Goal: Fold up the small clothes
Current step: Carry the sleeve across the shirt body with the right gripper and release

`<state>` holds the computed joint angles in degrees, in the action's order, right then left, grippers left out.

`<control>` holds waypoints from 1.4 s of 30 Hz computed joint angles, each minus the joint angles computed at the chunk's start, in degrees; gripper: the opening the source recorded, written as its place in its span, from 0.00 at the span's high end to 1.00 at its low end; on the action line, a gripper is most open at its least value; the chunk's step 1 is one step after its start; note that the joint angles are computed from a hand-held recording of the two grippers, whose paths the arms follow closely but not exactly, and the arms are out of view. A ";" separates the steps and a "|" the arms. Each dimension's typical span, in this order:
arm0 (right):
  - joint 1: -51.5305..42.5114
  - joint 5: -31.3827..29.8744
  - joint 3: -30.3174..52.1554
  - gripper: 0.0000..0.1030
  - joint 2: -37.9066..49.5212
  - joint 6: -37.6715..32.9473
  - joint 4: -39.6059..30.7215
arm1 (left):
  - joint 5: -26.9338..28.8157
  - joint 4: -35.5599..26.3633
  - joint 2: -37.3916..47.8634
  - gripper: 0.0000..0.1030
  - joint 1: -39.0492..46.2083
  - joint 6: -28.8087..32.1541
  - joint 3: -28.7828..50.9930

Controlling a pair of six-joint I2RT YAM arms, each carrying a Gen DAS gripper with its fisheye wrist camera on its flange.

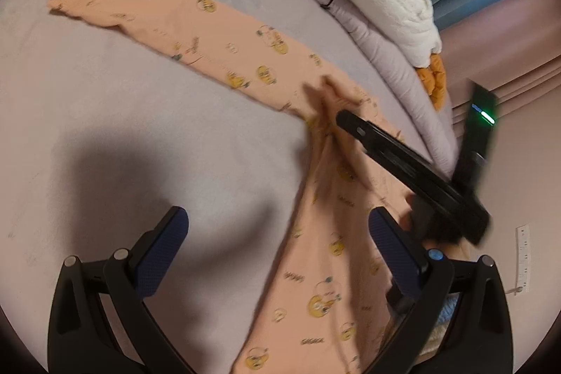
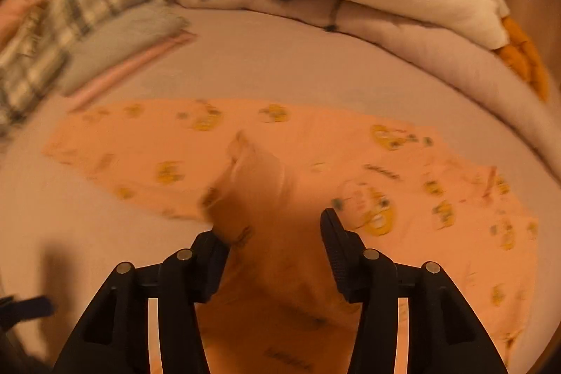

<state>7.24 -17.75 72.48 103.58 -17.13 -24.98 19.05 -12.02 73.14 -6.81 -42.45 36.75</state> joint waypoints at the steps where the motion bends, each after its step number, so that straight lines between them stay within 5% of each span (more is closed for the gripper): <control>1: -2.06 -5.18 0.97 0.50 -0.85 -1.02 -2.96 | 0.77 1.15 0.32 0.00 0.24 -0.18 0.33; 4: -9.86 -21.01 4.81 0.30 -2.52 -5.35 -12.88 | 1.74 4.02 2.34 0.00 0.01 -0.97 2.57; 6: -15.78 -26.04 5.03 0.26 -3.39 -4.13 -12.67 | 3.08 6.66 5.19 0.00 -0.55 -0.66 5.03; 9: -20.37 -19.62 6.49 0.27 -0.56 -0.02 -10.22 | 7.96 12.28 12.90 0.00 -1.49 -0.99 10.32; 11: -22.49 -15.46 8.22 0.39 2.59 0.73 -10.55 | 10.76 15.25 19.13 0.01 -2.44 -1.53 15.01; 12: -23.60 -13.40 8.80 0.54 4.15 0.38 -10.47 | 10.82 14.83 21.86 0.02 -3.20 -0.50 17.83; 17: -27.41 -5.38 7.90 0.62 7.08 -2.76 -7.03 | 8.57 12.01 29.47 0.05 -4.50 1.63 25.45; 20: -26.71 5.14 7.13 0.80 9.05 -4.65 -1.95 | 8.86 9.40 32.40 0.05 -4.44 2.02 28.36; 22: -27.35 6.12 7.30 0.91 9.44 -5.92 -0.66 | 10.49 9.74 33.00 0.04 -3.73 1.97 28.28; 26: -24.46 21.01 6.98 0.92 10.10 -5.41 5.26 | 12.22 9.60 34.12 0.04 -2.94 1.68 28.89; 29: -25.38 16.46 11.08 0.90 10.84 -2.86 0.64 | 13.23 9.02 35.09 0.02 -3.19 3.11 30.12; 33: -25.18 19.59 10.10 0.90 9.56 -0.82 1.80 | 13.31 5.41 40.18 0.02 -4.21 3.94 34.93; 37: -26.79 4.83 9.90 0.90 8.40 -1.40 -2.26 | 12.94 4.48 42.43 0.03 -4.62 7.03 35.86; 42: -25.54 7.29 9.24 0.89 9.61 -0.60 -3.13 | 13.51 9.57 34.52 0.02 -1.17 6.04 26.88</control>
<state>-18.30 -10.47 81.72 113.19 -17.73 -28.11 32.56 -2.45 107.66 -7.98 -36.41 63.63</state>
